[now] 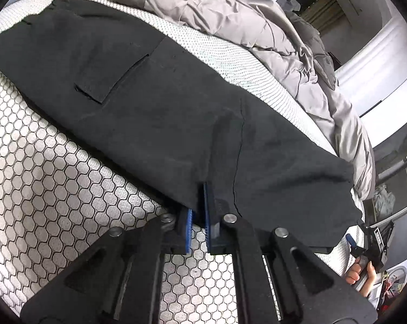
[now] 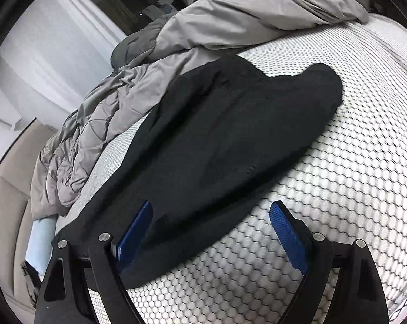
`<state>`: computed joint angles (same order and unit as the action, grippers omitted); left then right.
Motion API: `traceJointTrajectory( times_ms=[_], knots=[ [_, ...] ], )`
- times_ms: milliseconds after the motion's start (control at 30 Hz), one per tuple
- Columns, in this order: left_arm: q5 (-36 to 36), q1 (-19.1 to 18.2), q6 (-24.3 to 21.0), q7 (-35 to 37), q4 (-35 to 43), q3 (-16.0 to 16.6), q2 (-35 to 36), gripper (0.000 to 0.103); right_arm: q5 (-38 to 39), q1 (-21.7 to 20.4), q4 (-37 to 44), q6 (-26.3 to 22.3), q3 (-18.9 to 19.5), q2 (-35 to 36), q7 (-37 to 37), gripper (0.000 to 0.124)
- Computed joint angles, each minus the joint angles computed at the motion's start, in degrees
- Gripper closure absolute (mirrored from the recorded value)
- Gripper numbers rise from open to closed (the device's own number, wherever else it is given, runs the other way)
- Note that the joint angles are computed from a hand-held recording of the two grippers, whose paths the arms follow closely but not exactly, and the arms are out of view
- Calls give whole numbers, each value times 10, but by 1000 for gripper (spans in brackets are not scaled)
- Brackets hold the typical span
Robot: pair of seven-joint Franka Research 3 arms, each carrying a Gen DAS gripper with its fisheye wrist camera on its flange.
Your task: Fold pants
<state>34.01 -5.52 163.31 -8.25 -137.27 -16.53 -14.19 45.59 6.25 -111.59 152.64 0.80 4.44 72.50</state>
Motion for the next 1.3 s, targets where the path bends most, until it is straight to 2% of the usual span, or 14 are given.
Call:
traceJointTrajectory(
  times_ms=[167,333,467,600,700,767,800,933,1000,1067,1133,1167,1200,1300],
  knots=[
    [1,3,-10,-20,-5,-3,-6,92,131,-26,21,-46,-2,21,-36,34],
    [23,13,-2,-44,-6,-10,2,92,226,-43,72,-32,8,69,-83,40],
    [37,12,4,-54,-8,-7,3,91,187,-44,90,-2,5,90,-11,102],
    [41,8,-7,-55,5,-6,13,91,248,-49,31,60,19,18,-116,118],
    [46,3,-19,-50,16,-5,20,89,130,-34,-7,85,-5,-14,-50,118],
    [45,-2,-29,-46,23,-2,25,89,18,-21,-4,42,-36,-2,50,115],
    [45,-4,-33,-46,25,-1,26,89,15,-25,5,10,-42,10,75,114],
    [52,-8,-43,-60,33,0,30,89,209,-76,16,-43,-18,16,-14,103],
    [54,-11,-49,-60,36,1,32,89,266,-77,16,-21,-17,14,-52,66],
    [55,-14,-55,-59,39,3,34,89,288,-74,26,-1,-17,24,-66,62],
    [58,-17,-59,-60,40,3,34,89,309,-76,42,3,-16,40,-73,62],
    [59,-18,-59,-60,40,4,34,89,305,-77,52,0,-16,51,-69,71],
    [60,-19,-58,-61,40,5,34,89,280,-76,61,2,-17,60,-53,96],
    [59,-19,-54,-64,38,7,33,89,249,-77,49,20,-10,38,-73,112]
  ],
)
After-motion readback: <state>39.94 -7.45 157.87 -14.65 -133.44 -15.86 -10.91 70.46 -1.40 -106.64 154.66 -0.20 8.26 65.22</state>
